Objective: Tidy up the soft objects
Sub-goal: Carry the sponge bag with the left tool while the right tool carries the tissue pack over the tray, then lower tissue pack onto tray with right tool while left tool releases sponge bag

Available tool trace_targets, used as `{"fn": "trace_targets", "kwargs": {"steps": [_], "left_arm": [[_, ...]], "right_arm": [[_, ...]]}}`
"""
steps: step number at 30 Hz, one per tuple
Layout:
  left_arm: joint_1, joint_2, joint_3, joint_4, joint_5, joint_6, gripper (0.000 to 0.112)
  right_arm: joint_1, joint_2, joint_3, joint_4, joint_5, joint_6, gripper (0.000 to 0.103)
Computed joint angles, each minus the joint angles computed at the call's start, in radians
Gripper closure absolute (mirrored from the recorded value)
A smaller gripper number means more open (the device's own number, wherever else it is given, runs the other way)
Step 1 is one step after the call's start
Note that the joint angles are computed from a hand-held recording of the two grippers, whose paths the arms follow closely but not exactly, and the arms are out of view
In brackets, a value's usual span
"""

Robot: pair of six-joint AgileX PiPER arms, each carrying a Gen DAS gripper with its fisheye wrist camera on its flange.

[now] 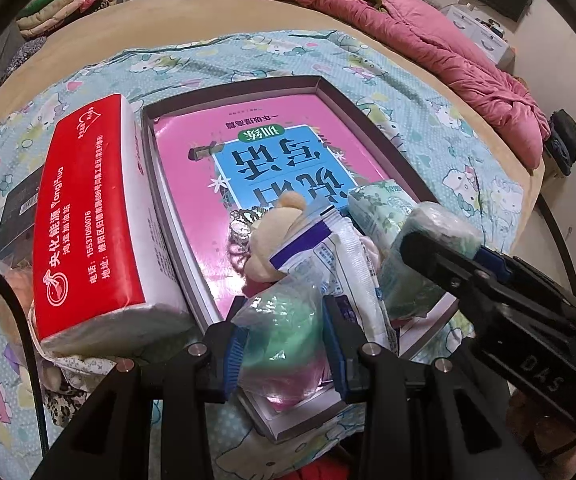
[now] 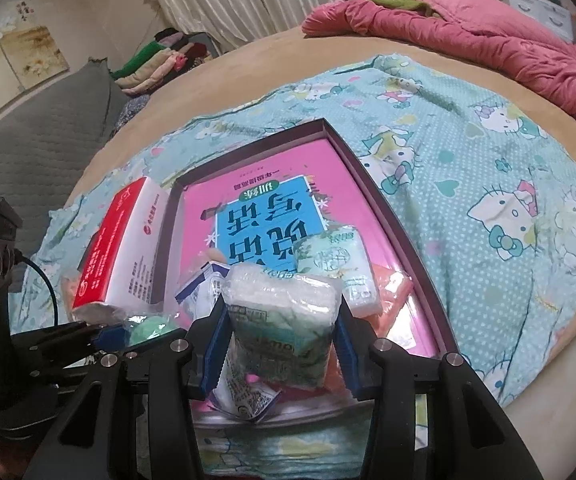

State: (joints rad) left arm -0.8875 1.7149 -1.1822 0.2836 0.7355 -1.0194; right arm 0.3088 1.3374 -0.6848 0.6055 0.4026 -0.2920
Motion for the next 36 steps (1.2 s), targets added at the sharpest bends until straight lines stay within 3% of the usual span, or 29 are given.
{"fn": "trace_targets", "kwargs": {"steps": [12,22,31,36], "left_arm": [[0.002,0.002,0.010,-0.002,-0.025,-0.007,0.076],[0.002,0.003,0.023,-0.006,-0.056,0.002,0.075],[-0.002,-0.011,0.051,-0.011,-0.088,-0.003,0.075],[-0.003,-0.016,0.058,-0.017,-0.101,0.004,0.075]], "right_arm": [[0.055,0.068,0.004,0.009,-0.133,-0.013,0.053],[0.029,0.090,0.026,0.172,-0.161,-0.175,0.051],[0.000,0.033,0.075,0.404,-0.196,-0.403,0.037],[-0.009,0.018,0.084,0.377,-0.213,-0.370,0.032]]}}
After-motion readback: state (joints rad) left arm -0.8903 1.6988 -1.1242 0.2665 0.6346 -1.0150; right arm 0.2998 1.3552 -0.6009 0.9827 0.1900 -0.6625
